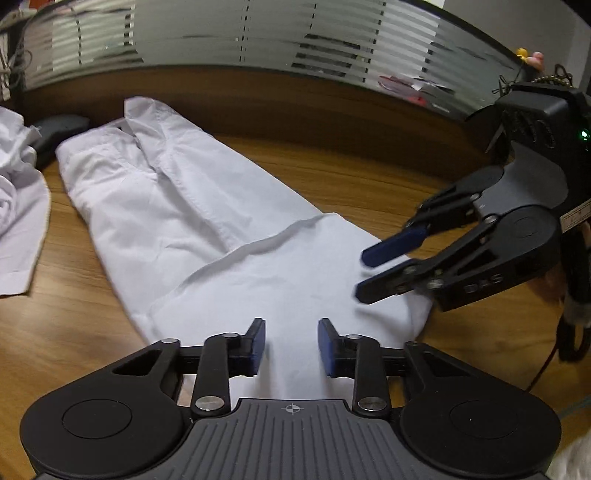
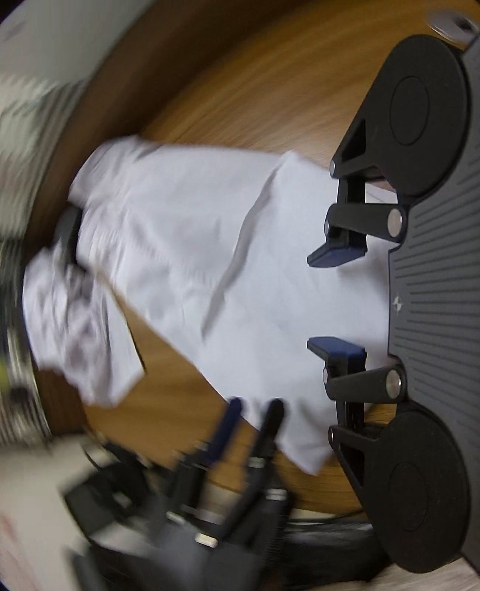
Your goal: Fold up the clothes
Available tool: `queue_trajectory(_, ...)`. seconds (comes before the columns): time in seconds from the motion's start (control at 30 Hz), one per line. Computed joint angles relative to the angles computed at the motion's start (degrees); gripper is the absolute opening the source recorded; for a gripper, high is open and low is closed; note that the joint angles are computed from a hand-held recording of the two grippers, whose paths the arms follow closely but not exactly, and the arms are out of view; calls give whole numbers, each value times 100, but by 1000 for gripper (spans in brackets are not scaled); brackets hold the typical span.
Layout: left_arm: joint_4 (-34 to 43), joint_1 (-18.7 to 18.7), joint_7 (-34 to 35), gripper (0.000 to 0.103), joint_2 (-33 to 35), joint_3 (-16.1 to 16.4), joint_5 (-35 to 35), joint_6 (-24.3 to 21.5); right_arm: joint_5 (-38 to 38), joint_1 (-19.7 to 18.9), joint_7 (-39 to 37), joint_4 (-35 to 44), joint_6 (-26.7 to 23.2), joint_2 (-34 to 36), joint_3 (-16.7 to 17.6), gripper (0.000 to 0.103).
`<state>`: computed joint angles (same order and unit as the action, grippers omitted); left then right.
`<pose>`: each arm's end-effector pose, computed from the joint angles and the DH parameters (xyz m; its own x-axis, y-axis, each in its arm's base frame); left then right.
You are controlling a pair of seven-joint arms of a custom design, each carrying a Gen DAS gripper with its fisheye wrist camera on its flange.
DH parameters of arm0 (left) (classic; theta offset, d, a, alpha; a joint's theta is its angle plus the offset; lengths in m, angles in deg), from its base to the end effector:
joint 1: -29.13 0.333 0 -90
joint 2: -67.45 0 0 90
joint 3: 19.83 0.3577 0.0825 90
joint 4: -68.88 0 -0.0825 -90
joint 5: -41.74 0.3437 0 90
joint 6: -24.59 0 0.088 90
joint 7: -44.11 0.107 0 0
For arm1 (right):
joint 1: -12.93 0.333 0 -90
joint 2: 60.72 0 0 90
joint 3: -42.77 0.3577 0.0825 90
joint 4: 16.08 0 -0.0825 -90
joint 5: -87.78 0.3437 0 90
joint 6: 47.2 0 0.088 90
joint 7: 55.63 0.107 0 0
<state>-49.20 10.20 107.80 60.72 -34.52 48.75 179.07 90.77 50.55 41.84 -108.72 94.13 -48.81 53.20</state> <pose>0.4335 -0.3027 0.6292 -0.2851 -0.9434 0.1693 -0.7396 0.1043 -0.6649 0.4389 0.4680 0.6284 0.6476 -0.7440 -0.1649 -0.6729 -0.4567 -0.5820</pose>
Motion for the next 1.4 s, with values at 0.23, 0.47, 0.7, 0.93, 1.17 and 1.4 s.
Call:
queue_trajectory(0.23, -266, -49, 272, 32, -123, 46, -421, -526, -267, 115, 77, -350, -36, -16, -8, 40)
queue_trajectory(0.47, -649, -23, 224, 32, -684, 94, -347, -1019, -170, -201, -769, -857, -528, -582, 29, 50)
queue_trajectory(0.7, -630, 84, -142, 32, -755, 97, -101, -379, -342, -252, -372, -925, -209, -723, 114, 32)
queue_trajectory(0.93, -222, 65, -89, 42, -224, 52, 72, -314, -778, -75, 153, -1189, 151, -766, 118, 26)
queue_trajectory(1.17, 677, 89, 714, 54, 564, 130, -466, -169, 614, -471, -168, -1346, -235, -1029, 75, 32)
queue_trajectory(1.4, 2502, 391, 2424, 54, 1809, -122, -1381, -1099, 932, -618, 378, -1483, -228, -1210, 98, 32)
